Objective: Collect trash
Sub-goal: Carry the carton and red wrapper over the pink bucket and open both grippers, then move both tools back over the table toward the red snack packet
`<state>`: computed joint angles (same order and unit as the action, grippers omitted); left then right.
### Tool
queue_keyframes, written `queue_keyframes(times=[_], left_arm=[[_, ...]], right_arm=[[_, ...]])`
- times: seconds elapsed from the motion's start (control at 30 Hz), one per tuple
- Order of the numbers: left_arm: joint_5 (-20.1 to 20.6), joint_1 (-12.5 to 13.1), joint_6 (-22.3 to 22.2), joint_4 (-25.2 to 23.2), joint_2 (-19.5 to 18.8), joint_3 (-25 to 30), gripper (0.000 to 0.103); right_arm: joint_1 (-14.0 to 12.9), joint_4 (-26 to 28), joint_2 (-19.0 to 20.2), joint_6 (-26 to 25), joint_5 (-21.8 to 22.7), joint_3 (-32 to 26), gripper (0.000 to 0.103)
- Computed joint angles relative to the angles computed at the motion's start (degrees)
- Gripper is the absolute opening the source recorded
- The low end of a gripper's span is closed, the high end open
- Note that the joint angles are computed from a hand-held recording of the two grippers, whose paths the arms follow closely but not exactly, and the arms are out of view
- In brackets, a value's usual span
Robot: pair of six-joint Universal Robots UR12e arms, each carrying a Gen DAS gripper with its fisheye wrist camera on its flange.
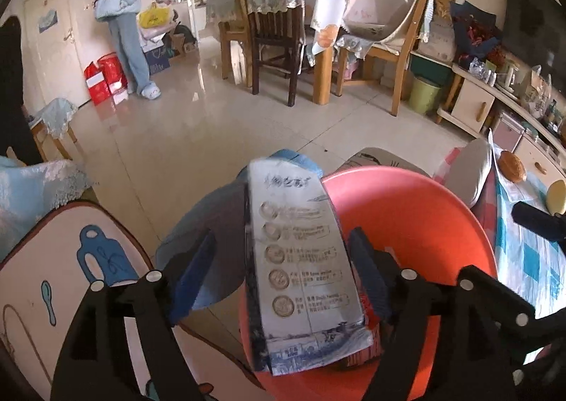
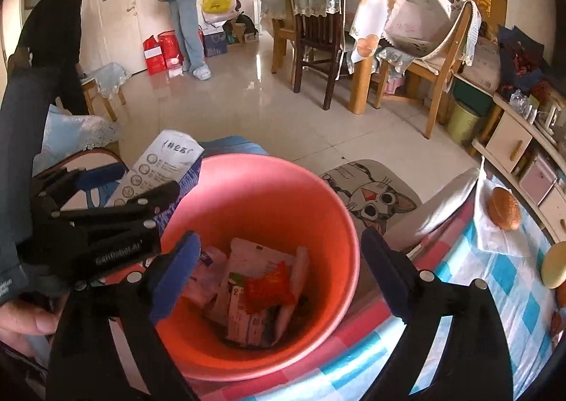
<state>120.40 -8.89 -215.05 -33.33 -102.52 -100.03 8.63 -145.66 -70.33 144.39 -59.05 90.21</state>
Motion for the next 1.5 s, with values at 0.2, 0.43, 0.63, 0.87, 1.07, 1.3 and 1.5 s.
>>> queue_keyframes(times=[0.2, 0.43, 0.63, 0.87, 1.07, 1.3, 1.5], left_arm=[[0.92, -0.76, 0.79, -0.28, -0.87, 1.35, 0.093], [2.87, -1.71, -0.51, -0.56, -0.56, 2.46, 0.094], [4.82, -3.86, 0.51, 0.00, -0.89, 4.71, 0.095], [4.05, -9.05, 8.10, 4.65, -6.01, 12.11, 0.095], [-1.27, -13.29, 13.69, 3.48, -14.79, 24.11, 0.095], [-6.77, -17.17, 17.62, -1.74, -28.66, 43.70, 0.095], [-7.64, -18.91, 15.58, -16.96, -42.42, 66.80, 0.095]], right_arm=[[-2.29, -3.19, -0.94, 2.89, 0.86, 0.57, 0.093], [-6.40, -5.62, -2.99, 5.87, 4.19, 2.51, 0.093], [-12.52, -10.71, -5.35, 10.46, 5.58, 6.26, 0.093], [-21.49, -16.61, -6.29, 14.97, 1.59, 9.38, 0.094], [-27.94, -19.89, -3.88, 16.97, -3.31, 8.72, 0.094], [-30.58, -16.54, 0.56, 18.51, -8.10, 4.71, 0.094], [-30.09, -12.87, 4.07, 18.14, -10.38, 0.89, 0.094]])
